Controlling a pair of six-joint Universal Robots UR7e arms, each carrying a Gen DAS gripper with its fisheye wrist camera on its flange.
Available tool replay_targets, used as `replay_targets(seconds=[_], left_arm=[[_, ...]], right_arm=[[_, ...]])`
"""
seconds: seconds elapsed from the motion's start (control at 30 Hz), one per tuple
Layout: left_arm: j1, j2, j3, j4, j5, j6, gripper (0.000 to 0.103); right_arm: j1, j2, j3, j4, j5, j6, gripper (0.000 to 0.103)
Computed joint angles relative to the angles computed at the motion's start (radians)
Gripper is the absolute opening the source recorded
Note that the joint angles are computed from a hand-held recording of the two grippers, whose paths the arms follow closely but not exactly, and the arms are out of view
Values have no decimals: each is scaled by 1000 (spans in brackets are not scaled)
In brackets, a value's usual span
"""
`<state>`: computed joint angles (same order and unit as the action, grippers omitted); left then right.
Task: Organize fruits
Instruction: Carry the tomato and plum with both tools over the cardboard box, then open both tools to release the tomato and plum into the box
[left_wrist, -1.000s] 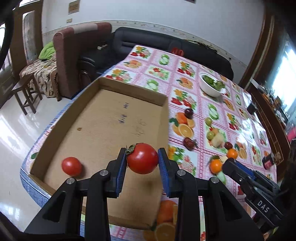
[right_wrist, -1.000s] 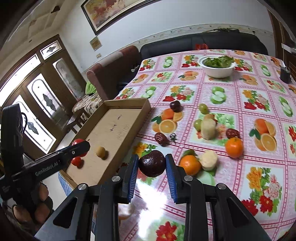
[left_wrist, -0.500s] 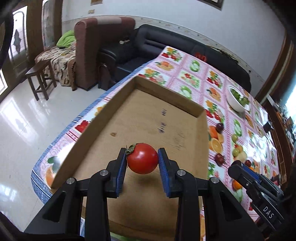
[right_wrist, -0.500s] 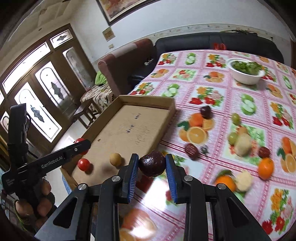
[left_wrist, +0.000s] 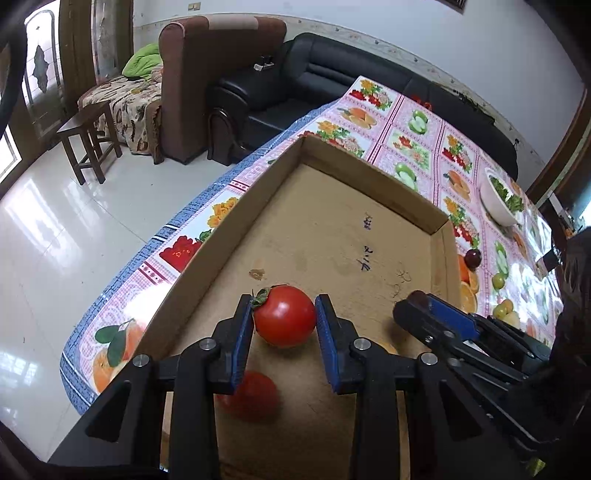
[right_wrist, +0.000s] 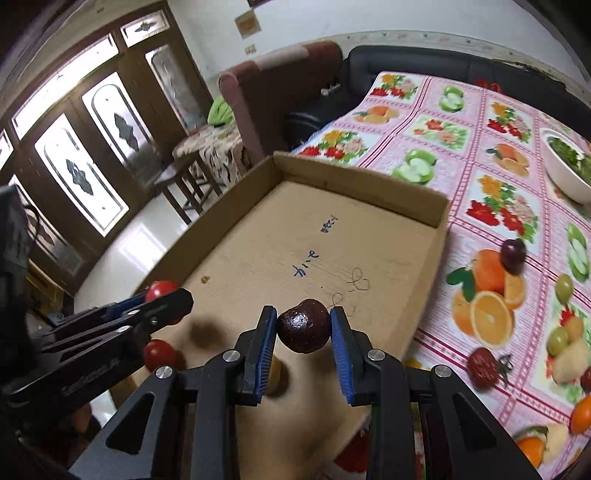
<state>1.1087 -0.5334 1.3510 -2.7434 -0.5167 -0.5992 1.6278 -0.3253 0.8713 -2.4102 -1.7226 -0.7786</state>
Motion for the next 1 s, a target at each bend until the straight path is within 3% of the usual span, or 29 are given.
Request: replay_targets(seconds=[0.2, 0.43, 0.5, 0.7, 1.0], left_arm=[[16, 10, -20, 63, -27, -22, 31], [15, 0, -5, 79, -36, -54, 33], [10, -10, 7, 65, -43, -62, 39], [-18, -18, 31, 12, -14, -46, 47], [-59, 10, 12, -10, 4, -1, 47]], right_arm=[[5, 55, -67, 34, -59, -16, 30], [6, 44, -38, 5, -62, -35, 38], [5, 34, -25, -3, -51, -35, 45], [-2, -27, 44, -47, -8, -28, 47], [-33, -171, 208, -151, 72, -2, 52]])
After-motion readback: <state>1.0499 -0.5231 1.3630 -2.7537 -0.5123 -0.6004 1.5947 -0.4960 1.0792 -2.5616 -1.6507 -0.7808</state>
